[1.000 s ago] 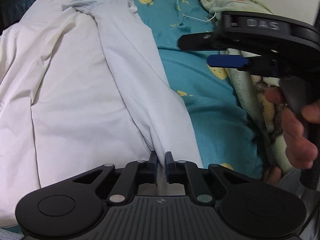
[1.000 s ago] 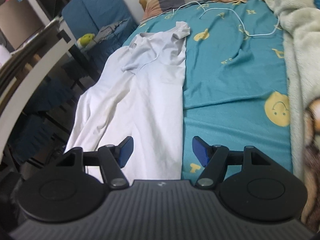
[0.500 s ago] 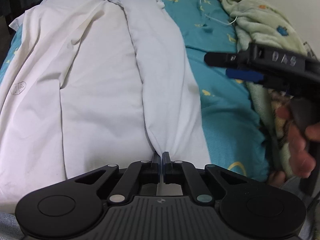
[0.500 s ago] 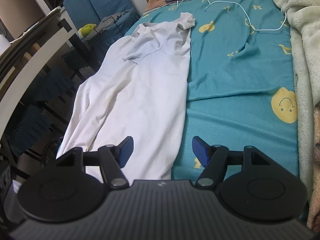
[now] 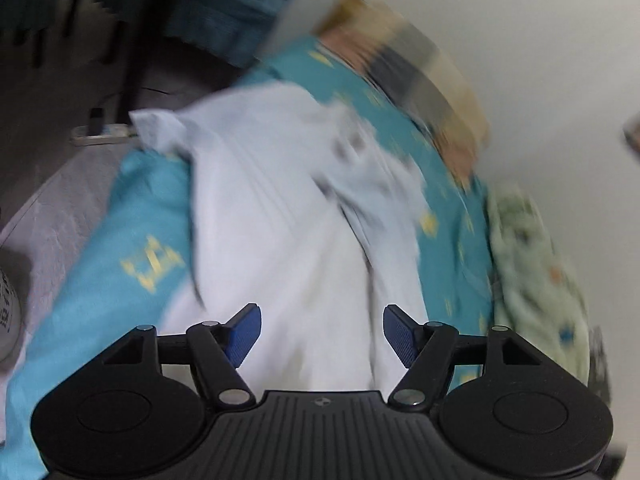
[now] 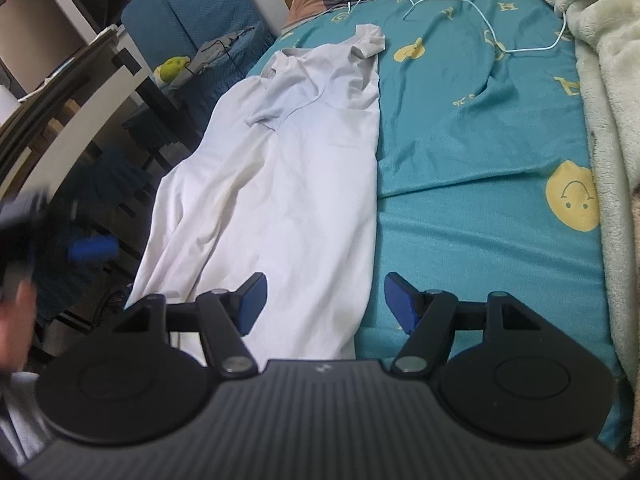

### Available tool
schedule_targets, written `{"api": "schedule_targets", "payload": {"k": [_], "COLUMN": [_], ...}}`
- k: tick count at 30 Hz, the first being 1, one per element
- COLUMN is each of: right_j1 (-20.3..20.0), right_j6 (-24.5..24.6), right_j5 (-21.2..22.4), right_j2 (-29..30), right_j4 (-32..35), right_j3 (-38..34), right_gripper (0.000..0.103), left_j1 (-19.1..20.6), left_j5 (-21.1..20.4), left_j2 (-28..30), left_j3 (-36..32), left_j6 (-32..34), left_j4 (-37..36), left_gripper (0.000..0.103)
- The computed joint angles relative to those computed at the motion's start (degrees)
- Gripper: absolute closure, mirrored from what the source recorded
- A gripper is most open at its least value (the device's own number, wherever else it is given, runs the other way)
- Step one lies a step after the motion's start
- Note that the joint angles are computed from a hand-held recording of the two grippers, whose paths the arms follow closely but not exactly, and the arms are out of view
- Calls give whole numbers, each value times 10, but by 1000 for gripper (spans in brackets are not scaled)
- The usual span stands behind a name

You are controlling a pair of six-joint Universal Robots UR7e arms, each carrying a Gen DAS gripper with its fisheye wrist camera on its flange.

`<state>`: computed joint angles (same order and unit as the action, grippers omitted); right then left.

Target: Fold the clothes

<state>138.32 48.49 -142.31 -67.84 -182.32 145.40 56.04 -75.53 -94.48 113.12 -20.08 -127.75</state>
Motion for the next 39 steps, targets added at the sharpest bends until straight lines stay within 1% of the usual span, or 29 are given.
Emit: {"api": "schedule_targets", "payload": {"k": [3,5,8,13,15,17,18,20,24,27,28,29,30,31,32,34,36,37,38,39], "right_j1": [-18,-31,-51,-86,-102,-119,-126,-135,-142,-148,-149,-149,-150,-150,-149,-148,-147,-146,-146,-144], "right_j6": [-16,-29,-51,-97,-103,-107,-110,-116,-125,-126,-126,-125,-124,-123,-121,-118,-116,-115,-115,-114], "right_j5": [9,16,26,53,65,78,84,92,98,104,105,105,105,105,105,105,106,106,106,107], "right_j2": [13,23,38,61,67,71,74,79,85,87,87,87,88,88,87,86,84,83,82,80], "right_j4": [-10,-15,-27,-73,-82,-91,-99,-114,-138,-157,-161,-164,-166,-168,-169,-170,-172,-174,-176,-178], "right_j3": [-5,-10,-17,-26,-27,-27,-27,-27,-27,-24,-23,-23,-22,-22,-21,-19,-18,-17,-16,-15], "right_gripper": [35,35,35,35,35,35,35,35,35,35,35,35,35,35,35,36,35,35,35,35], "left_j1": [70,104,143,198,206,211,213,213,214,213,208,204,199,194,188,179,172,165,156,144], "left_j5": [-29,-45,-68,-162,-178,-190,-193,-192,-176,-165,-151,-135,-122,-109,-95,-82,-80,-70,-55,-36], "left_j2": [73,118,166,227,246,265,272,285,303,315,315,314,312,309,306,298,292,290,286,283], "left_j3": [-38,-60,-81,-91,-88,-93,-95,-99,-110,-123,-122,-121,-119,-118,-118,-116,-118,-121,-123,-123], "left_j6": [-40,-61,-83,-121,-122,-133,-140,-152,-176,-164,-164,-165,-158,-141,-119,-83,-64,-50,-33,-10], "left_j4": [-93,-130,-182,-257,-303,-336,-351,-379,-411,-409,-410,-412,-414,-413,-408,-407,-400,-392,-384,-381], "left_gripper": [33,33,33,33,31,26,25,25,25,28,33,41,45,54,66,78,85,92,96,97]}}
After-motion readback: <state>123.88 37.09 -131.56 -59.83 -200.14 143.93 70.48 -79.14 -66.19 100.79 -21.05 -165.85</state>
